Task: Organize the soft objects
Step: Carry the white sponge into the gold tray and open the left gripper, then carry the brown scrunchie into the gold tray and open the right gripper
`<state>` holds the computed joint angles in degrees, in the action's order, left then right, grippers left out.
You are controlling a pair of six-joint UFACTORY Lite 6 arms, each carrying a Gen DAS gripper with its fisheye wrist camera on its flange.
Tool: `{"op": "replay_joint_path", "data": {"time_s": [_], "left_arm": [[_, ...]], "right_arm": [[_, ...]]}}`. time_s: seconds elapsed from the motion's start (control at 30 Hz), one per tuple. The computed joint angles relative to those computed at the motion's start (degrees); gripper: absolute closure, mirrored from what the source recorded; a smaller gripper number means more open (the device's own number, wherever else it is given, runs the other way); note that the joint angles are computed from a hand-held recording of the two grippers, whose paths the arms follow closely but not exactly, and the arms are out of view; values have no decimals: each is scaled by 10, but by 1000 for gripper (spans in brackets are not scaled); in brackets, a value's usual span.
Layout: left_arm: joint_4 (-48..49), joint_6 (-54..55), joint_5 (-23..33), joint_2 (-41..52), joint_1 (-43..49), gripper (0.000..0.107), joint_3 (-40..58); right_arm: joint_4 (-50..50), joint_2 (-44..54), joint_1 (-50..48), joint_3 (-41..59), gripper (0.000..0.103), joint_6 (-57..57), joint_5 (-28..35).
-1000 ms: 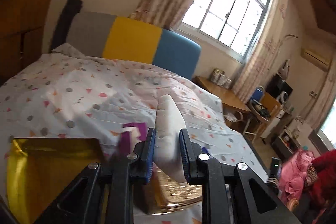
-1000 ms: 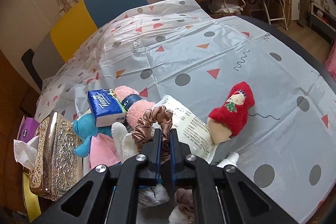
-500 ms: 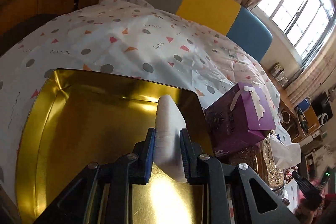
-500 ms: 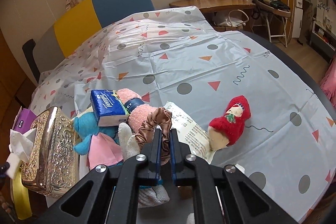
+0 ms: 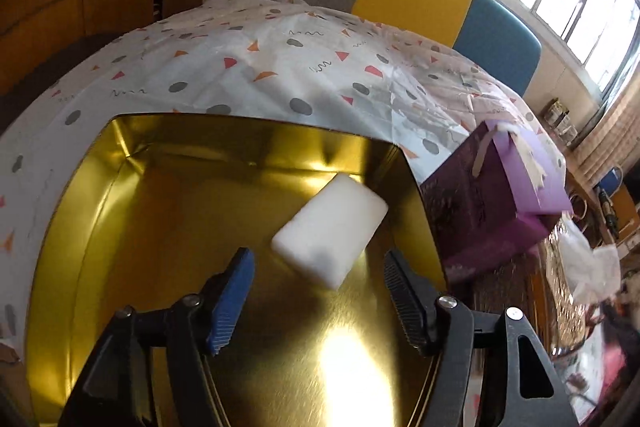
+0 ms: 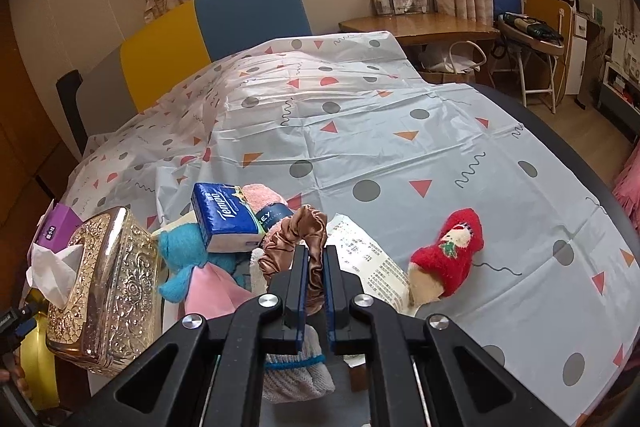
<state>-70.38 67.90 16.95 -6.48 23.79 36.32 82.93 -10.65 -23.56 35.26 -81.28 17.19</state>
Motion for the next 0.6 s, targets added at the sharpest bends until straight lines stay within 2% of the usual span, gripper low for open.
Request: {"op": "replay_joint_path", "data": {"time_s": [0.2,0.37,0.6], "left_arm": [[67,-30,9,-120,0,33,-82],[140,-82,34,-197,11,30,-114],[212,-129,61,-269,69,29,-133]], "right_arm": [[-29,-46,-8,1,97,34,25],[-78,-35,14,42,97,102,30],[-202,-11,145,145,97,282,15]]}}
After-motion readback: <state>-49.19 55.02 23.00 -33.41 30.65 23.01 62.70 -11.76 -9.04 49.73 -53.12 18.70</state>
